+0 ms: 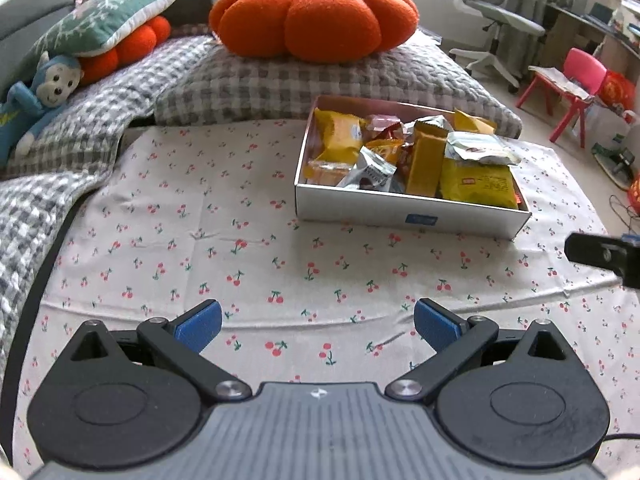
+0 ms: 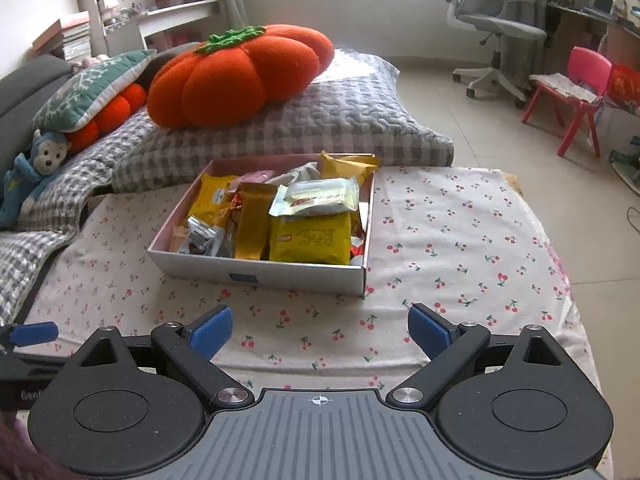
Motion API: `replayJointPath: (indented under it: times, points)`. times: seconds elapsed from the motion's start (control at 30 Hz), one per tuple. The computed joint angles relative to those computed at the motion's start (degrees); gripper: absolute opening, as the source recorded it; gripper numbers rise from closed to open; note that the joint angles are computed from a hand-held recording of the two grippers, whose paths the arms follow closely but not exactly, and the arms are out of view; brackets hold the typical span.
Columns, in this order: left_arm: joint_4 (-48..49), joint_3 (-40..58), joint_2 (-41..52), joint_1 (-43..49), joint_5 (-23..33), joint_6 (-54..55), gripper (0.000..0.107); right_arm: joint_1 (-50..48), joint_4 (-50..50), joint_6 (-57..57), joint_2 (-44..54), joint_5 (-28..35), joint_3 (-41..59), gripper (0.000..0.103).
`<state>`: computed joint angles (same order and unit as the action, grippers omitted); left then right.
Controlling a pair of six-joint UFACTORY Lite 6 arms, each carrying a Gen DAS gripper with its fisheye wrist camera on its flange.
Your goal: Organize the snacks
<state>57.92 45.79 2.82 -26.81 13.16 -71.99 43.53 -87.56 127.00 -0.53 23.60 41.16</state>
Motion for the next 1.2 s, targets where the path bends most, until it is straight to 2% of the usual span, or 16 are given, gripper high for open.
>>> replayJointPath:
  times: [0.1, 0.23, 0.43, 0.73, 1.2]
  points:
    - [-1.3, -0.3, -0.9, -0.1, 0.0, 0.3, 0.103, 1.2, 1.1, -1.1, -0.6, 0.1, -0.7, 0.096]
    - [4.7, -0.8, -1.9, -2.2, 2.5, -6.9, 0.103, 2.8, 2.6, -2.3, -0.1, 0.5, -0.2, 0.096]
    - [7.1, -0.9, -2.3, -3.8, 4.6, -10.3, 0.103, 3.9, 4.3, -3.6, 0.6, 1.1, 0.5, 0.096]
    - [8.9, -0.9, -2.5, -5.7, 6.8, -12.8, 0.103, 3.9, 6.1, -4.9, 1.0, 0.1, 1.4, 0.096]
    - [9.5, -0.9, -2.9, -6.2, 6.9, -13.6, 0.103, 3.9, 6.4, -5.4, 2.3, 0.4, 2.1, 0.096]
